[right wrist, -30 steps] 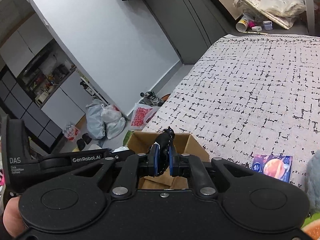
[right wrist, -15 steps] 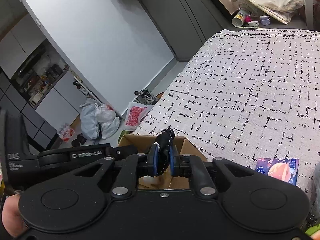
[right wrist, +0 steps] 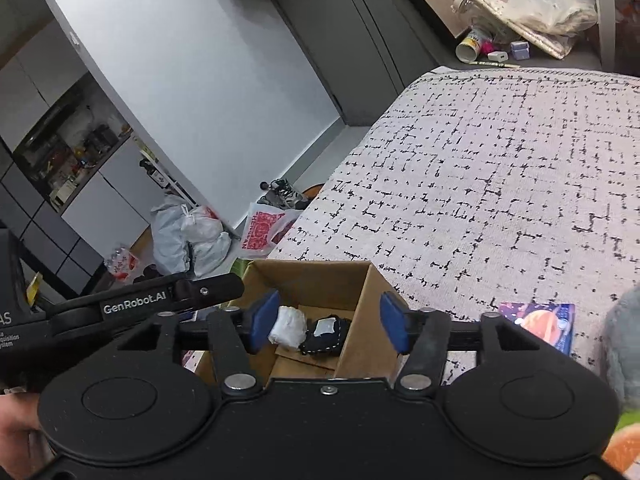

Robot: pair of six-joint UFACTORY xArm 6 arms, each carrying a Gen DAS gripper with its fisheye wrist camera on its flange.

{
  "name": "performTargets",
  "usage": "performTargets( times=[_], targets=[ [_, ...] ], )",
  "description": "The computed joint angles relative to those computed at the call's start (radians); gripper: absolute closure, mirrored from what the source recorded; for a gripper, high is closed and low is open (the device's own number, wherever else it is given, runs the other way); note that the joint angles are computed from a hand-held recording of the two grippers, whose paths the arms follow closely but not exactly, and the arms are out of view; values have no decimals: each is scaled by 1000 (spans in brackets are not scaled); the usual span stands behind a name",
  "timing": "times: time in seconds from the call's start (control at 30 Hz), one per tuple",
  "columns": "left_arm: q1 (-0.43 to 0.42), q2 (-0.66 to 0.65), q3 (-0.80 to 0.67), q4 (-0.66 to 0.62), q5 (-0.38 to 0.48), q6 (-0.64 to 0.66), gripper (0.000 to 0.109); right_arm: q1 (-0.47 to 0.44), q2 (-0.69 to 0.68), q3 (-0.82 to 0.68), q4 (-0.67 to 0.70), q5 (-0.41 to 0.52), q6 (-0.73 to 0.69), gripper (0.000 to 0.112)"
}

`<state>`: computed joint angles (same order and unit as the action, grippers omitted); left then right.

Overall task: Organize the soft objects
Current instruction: 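Open the left gripper over the box while the right gripper releases the black plush, then move both tools back from the box toward the remaining plushes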

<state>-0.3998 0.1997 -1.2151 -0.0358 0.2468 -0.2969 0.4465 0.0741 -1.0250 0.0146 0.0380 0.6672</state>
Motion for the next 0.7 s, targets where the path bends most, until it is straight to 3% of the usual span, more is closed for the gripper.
performTargets(
  times=[0.3,0.53,0.7],
  targets=[
    [-19,-115,96,115,4,-116,26,-18,-138,85,-207,66,165,21],
    [-50,-207,157,141,26,-151,26,-38,-252,154,-267,130,215,17],
    [-74,-260,177,190,68,-196,26,-41,-324,204,-230,163,176,17]
  ],
)
